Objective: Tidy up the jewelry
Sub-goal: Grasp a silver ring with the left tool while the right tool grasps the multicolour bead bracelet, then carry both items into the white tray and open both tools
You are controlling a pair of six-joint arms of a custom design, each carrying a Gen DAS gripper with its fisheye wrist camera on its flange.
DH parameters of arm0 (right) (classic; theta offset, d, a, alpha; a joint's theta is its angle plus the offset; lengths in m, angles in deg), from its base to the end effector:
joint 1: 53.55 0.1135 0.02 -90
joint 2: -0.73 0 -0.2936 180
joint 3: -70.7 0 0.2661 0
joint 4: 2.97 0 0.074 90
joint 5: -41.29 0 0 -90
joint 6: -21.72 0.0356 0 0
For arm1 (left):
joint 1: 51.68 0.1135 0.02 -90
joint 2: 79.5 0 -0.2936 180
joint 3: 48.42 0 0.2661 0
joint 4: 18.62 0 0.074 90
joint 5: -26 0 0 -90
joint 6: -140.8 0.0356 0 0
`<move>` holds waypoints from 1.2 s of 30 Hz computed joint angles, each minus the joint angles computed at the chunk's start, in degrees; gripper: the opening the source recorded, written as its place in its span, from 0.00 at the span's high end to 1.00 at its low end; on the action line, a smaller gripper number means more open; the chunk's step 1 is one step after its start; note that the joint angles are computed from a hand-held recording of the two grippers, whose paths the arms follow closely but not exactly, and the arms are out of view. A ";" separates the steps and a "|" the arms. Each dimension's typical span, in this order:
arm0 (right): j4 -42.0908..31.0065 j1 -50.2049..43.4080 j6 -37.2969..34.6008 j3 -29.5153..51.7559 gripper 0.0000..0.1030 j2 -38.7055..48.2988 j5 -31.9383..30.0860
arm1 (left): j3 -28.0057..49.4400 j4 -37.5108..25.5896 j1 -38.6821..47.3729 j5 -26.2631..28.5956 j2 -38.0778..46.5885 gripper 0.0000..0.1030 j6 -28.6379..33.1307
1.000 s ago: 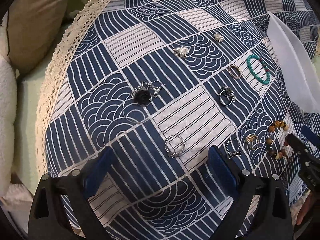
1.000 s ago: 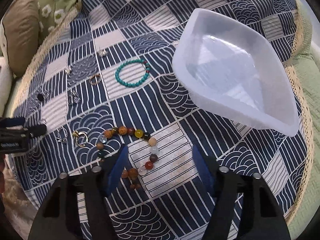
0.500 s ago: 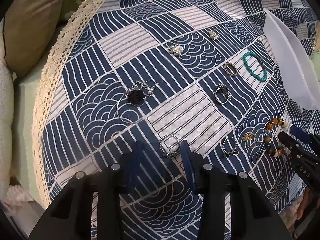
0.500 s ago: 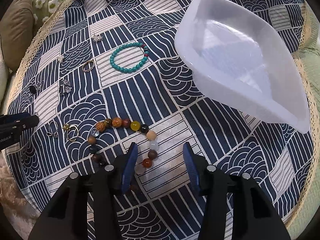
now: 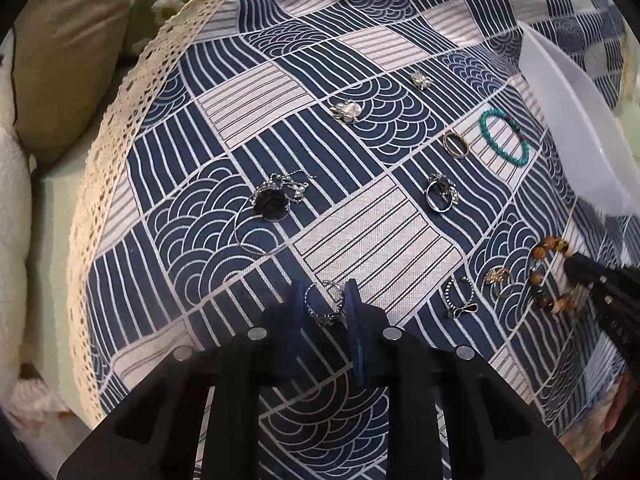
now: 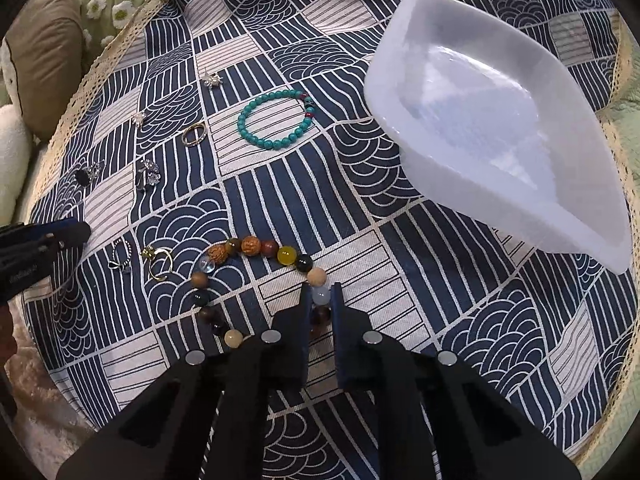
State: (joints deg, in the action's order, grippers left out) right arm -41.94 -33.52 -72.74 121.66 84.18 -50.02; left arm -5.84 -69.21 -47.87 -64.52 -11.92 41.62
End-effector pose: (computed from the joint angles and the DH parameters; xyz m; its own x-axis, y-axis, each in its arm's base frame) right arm 0.2307 0.0850 0.1583 -0.8609 -0.3966 -0.3187 -0.4175 0.9087 -0.0031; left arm 0.1761 0.0120 0.1663 -0.9431 -0.2227 -0.2471 -0.2220 0.9746 -0.0310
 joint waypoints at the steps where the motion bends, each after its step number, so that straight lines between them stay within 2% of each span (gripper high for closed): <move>1: 0.08 0.17 0.14 -0.20 0.90 -0.40 0.10 | 0.03 -0.23 0.64 0.68 -0.18 0.81 0.26; 6: 0.04 1.06 0.46 -1.83 0.90 -6.13 0.84 | 0.91 -3.00 5.43 5.64 -2.72 0.81 2.66; 9: -2.62 0.44 0.08 -1.34 0.90 -9.93 -1.35 | 1.75 -6.02 4.80 5.97 -7.46 0.81 2.83; 14: -8.93 -1.69 -1.78 2.58 0.90 -16.60 -3.47 | 6.28 -10.59 -1.15 5.68 -11.52 0.81 -1.28; 16: -12.45 -4.54 -3.09 6.12 0.90 -18.70 -5.56 | 10.05 -11.93 -7.74 2.35 -10.76 0.81 -4.86; 19: -15.50 -8.41 -5.18 11.46 0.90 -20.04 -6.65 | 16.67 -12.54 -15.07 -0.68 -6.01 0.81 -8.89; 24: -18.00 -16.28 -8.29 20.89 0.90 -15.19 -10.49 | 27.86 -10.75 -20.84 2.83 6.09 0.81 -12.91; 26: -16.79 -17.92 -8.64 23.23 0.90 -11.94 -9.48 | 32.13 -9.71 -22.63 3.93 11.32 0.81 -14.21; 31: -11.07 -19.76 -10.28 24.37 0.90 -1.52 -6.41 | 40.45 -6.38 -27.27 2.02 23.36 0.81 -16.13; 34: -9.68 -23.22 -10.85 24.90 0.90 4.69 -8.04 | 43.11 -4.28 -28.48 2.50 29.28 0.81 -17.54; 36: -10.05 -25.35 -11.06 26.16 0.90 8.36 -9.42 | 43.33 -1.24 -28.32 5.47 32.04 0.81 -19.54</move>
